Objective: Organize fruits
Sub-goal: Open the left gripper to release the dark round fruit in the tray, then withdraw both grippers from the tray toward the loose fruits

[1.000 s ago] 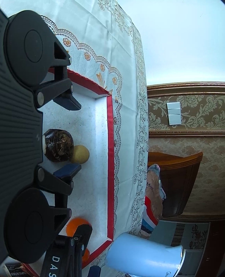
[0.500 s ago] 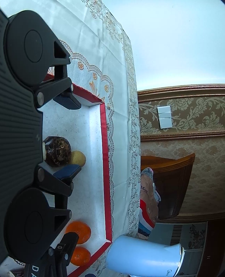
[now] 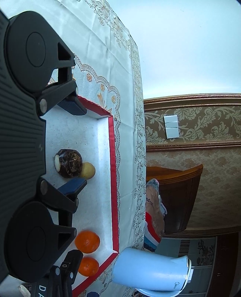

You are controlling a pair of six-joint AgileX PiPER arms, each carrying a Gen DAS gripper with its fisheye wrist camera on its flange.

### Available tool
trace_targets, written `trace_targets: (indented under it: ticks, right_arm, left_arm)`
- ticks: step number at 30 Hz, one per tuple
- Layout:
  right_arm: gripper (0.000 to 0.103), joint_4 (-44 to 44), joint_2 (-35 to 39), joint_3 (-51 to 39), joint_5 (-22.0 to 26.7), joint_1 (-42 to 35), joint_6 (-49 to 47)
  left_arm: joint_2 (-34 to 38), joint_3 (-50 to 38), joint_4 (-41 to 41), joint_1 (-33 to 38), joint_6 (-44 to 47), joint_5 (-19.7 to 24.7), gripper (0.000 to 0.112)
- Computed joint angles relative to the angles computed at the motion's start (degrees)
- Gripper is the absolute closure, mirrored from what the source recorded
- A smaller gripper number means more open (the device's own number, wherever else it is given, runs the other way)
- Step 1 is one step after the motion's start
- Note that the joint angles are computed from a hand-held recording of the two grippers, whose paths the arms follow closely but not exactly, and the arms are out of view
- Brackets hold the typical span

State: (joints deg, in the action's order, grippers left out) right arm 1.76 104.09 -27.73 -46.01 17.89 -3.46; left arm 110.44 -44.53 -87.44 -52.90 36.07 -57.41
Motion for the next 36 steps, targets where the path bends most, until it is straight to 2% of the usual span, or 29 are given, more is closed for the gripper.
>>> trace_targets:
  ticks: [5,13,25,29,36]
  right_arm:
    - [0.0,-3.33,-0.5,0.66,0.15,-1.56,3.38]
    - [0.0,-3.34,-0.64,1.42,-0.17,-1.63,2.82]
    - [0.0,-6.0,-2.53,6.57,-4.42,-3.06,4.62]
    - [0.0,-10.17,-3.33,7.87,-4.36,-5.46,7.87]
    - [0.0,-14.65,-4.06,11.16,-7.42,-8.97,11.08]
  left_arm:
    - [-0.2,0.45,-0.12,-0.21,-0.57,0.08,0.037]
    - [-1.47,2.07,-0.9,-1.96,-1.82,-0.21,0.037]
    - [-2.44,3.98,-2.2,-5.32,-3.71,-1.06,0.036]
    - [-2.94,5.0,-2.85,-6.71,-4.78,-1.48,0.036]
    - [-3.17,6.62,-4.28,-9.92,-5.71,-2.56,0.036]
